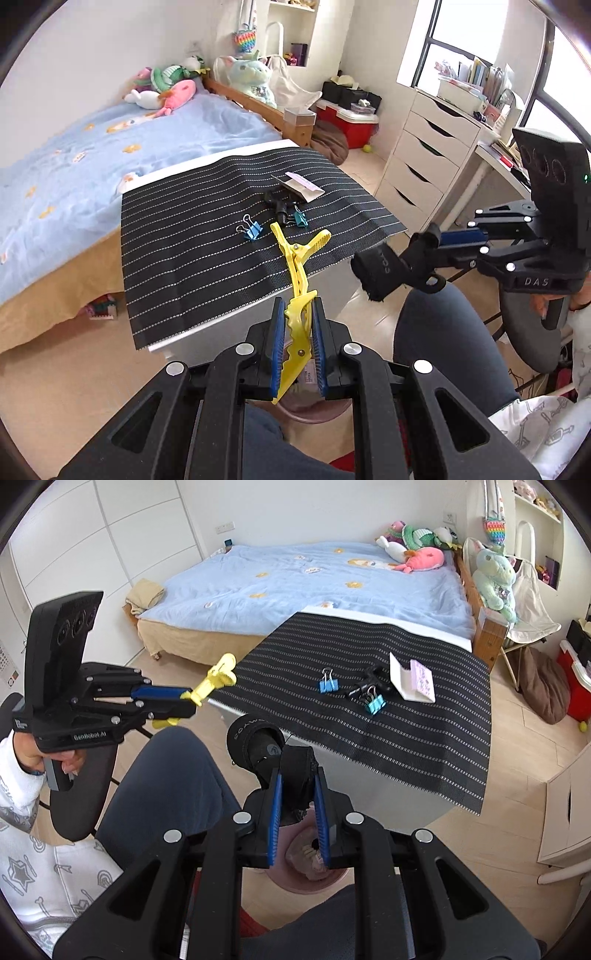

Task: Collect trash
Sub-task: 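Carry the black clip over the bin and open the right tool while left lifts yellow clip, then carry the yellow claw clip over the pink bin and open the left tool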

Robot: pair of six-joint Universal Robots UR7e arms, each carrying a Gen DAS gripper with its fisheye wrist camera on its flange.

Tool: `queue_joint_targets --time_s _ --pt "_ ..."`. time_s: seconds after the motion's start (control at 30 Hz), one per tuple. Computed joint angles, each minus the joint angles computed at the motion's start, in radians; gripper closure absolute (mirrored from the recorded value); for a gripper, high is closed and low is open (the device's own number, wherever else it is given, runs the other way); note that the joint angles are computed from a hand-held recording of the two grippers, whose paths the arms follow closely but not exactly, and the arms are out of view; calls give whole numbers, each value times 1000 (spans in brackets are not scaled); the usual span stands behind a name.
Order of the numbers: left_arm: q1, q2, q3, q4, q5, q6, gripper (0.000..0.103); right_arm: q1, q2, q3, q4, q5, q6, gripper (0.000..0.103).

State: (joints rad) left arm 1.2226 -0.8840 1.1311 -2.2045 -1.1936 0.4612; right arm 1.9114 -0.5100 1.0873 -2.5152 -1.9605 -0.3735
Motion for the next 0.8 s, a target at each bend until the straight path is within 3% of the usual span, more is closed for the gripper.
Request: queue_joint_targets --time_s 0.23,0.33,0.37,0.4,0.47,0.8 --pt "-3 -14 19 -14 0 -3 89 -3 4 5 23 22 3 86" --pt "-3 -16 21 -18 -1 -1 89 -5 12 -7 32 35 2 75" --pt "-3 -16 22 -19 0 -1 89 -5 14 -8 31 32 3 61" --pt "-3 -17 23 -20 0 -2 89 -5 16 -9 27 26 5 37" --pt "-3 -16 23 -18 0 -3 89 -9 13 -2 12 41 13 16" --pt "-1 -9 18 17 -9 -6 89 -13 1 19 -31 10 61 7"
